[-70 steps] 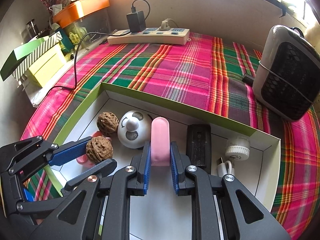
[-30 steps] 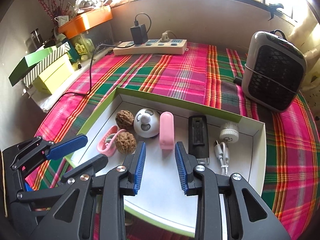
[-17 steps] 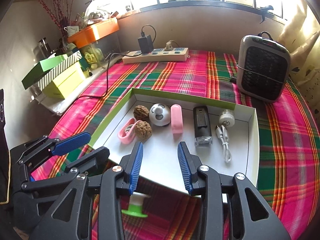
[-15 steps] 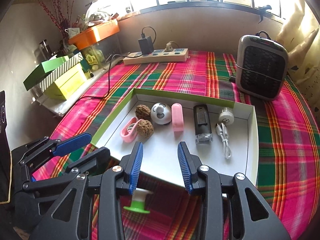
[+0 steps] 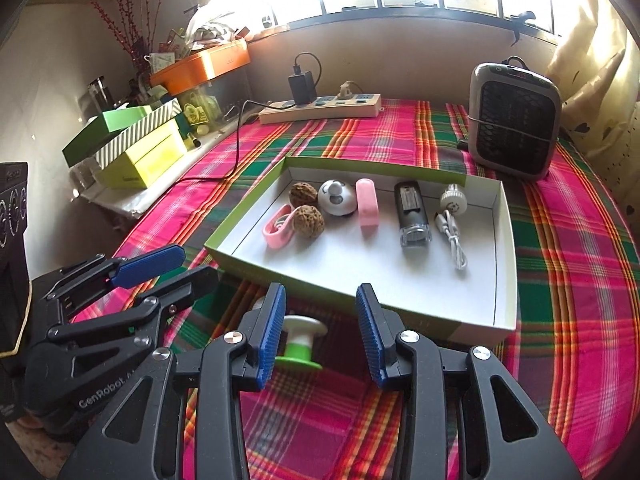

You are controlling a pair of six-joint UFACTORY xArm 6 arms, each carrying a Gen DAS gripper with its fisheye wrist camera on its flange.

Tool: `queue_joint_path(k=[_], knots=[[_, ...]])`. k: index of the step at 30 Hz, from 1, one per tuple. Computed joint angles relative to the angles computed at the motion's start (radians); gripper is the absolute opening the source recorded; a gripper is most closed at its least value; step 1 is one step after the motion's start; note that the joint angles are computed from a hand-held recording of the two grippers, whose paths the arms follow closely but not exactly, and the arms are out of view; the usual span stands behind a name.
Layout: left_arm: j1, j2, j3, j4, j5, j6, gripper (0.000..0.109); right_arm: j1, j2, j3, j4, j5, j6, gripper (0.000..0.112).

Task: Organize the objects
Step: 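Withdraw both tools from the box toward the spool and white knob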

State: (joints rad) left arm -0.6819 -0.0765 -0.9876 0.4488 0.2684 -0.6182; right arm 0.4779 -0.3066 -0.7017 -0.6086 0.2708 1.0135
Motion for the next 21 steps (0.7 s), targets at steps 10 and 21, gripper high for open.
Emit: queue_joint_path(k=[10,21], knots=[[0.019,-0.024,0.06,-0.106,-0.022,0.053,0.039,0.01,-0.033,0.046,-0.026,-0.006,0.039,0.044],[0.02,-0.023,0.078,-0.16,-0.022,0.086,0.039,0.047,0.033,0.021,-0.001,0.011,-0.007,0.05]])
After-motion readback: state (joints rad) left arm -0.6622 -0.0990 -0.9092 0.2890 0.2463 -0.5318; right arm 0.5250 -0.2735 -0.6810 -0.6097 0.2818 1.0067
